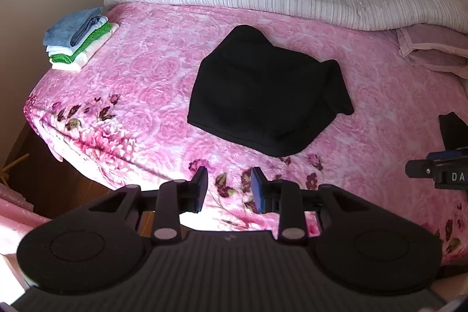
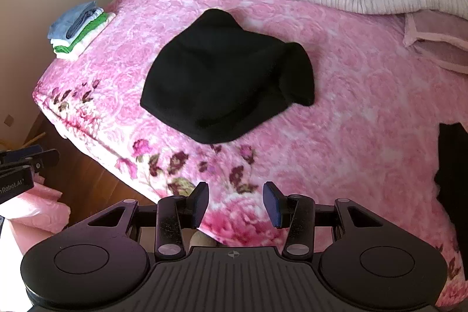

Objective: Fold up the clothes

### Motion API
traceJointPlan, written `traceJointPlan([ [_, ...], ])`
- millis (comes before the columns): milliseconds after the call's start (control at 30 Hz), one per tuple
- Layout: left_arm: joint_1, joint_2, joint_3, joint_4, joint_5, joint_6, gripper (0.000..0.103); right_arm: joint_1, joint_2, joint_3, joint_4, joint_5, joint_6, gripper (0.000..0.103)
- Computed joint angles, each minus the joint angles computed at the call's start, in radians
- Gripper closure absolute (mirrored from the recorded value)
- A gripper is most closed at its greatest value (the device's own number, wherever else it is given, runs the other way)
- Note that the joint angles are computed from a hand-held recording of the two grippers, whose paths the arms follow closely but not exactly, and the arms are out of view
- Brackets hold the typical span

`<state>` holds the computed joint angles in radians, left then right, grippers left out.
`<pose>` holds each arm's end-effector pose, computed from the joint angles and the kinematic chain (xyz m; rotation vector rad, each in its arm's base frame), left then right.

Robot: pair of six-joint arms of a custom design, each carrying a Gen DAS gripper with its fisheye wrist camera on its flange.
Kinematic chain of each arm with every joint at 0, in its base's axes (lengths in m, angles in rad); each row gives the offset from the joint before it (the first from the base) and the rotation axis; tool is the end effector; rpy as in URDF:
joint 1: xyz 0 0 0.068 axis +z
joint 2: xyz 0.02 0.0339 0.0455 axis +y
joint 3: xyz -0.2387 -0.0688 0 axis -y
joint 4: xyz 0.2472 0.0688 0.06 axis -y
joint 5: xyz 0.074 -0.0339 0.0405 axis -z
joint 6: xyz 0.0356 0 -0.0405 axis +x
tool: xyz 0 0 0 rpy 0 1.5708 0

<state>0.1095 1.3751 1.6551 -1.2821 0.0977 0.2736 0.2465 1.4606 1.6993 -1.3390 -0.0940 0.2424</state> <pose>0.2524 0.0243 0.3814 0.2468 2.5537 0.0196 0.2604 0.0690 0.3699 -0.0359 2.6939 0.2792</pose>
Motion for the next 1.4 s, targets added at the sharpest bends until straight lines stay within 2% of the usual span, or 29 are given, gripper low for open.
traceJointPlan([
  [133, 0.055, 0.095, 0.08, 0.018, 0.04, 0.052, 0.075, 0.049, 0.085, 0.086, 0.016, 0.033, 0.044, 0.058],
  [300, 0.109, 0.253, 0.249, 0.018, 0.084, 0.119, 0.074, 0.103, 0.217, 0.233, 0.025, 0.077, 0.115, 0.058],
  [500, 0.145, 0.449, 0.487, -0.039, 0.124, 0.195, 0.074, 0.152, 0.368, 0.422, -0.007, 0.121, 0.191, 0.058],
  [700, 0.164, 0.587, 0.623, -0.091, 0.156, 0.259, 0.073, 0.172, 0.462, 0.529, -0.054, 0.161, 0.271, 0.058],
  [833, 0.167, 0.609, 0.58, -0.077, 0.164, 0.32, 0.073, 0.169, 0.45, 0.472, -0.04, 0.193, 0.335, 0.058],
  [967, 0.154, 0.611, 0.489, -0.043, 0.151, 0.373, 0.072, 0.141, 0.385, 0.322, -0.004, 0.209, 0.411, 0.058],
  [1100, 0.122, 0.588, 0.357, 0.019, 0.141, 0.408, 0.072, 0.08, 0.276, 0.11, 0.097, 0.203, 0.462, 0.058],
  [1267, 0.06, 0.525, 0.136, 0.185, 0.125, 0.445, 0.072, -0.003, 0.18, -0.106, 0.252, 0.167, 0.449, 0.058],
  [1400, -0.017, 0.477, -0.068, 0.375, 0.093, 0.481, 0.072, -0.074, 0.183, -0.214, 0.355, 0.125, 0.394, 0.058],
])
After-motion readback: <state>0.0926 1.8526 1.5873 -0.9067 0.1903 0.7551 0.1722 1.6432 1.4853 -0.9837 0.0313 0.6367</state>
